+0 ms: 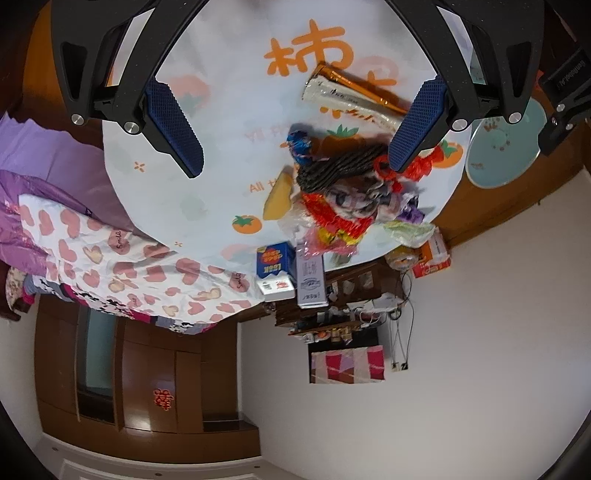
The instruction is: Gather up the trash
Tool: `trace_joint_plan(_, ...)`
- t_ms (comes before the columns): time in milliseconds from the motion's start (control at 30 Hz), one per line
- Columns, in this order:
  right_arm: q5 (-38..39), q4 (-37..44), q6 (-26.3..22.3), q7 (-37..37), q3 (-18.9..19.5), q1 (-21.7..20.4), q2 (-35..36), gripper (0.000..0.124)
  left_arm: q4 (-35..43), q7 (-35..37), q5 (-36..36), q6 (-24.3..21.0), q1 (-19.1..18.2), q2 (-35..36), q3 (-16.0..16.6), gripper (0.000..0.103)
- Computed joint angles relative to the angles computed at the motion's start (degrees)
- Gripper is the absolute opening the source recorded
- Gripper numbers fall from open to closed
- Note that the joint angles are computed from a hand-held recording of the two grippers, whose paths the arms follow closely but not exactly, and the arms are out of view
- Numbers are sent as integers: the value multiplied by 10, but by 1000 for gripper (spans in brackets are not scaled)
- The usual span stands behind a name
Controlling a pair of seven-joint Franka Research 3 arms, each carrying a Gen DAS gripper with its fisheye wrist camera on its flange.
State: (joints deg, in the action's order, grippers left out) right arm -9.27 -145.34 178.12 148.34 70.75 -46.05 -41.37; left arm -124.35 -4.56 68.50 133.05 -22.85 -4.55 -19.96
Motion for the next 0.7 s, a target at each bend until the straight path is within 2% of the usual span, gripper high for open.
trace_joint_plan(700, -4, 8, -9, -4, 0, 14, 9, 98, -23, -10, 13, 10, 6, -19, -6, 97)
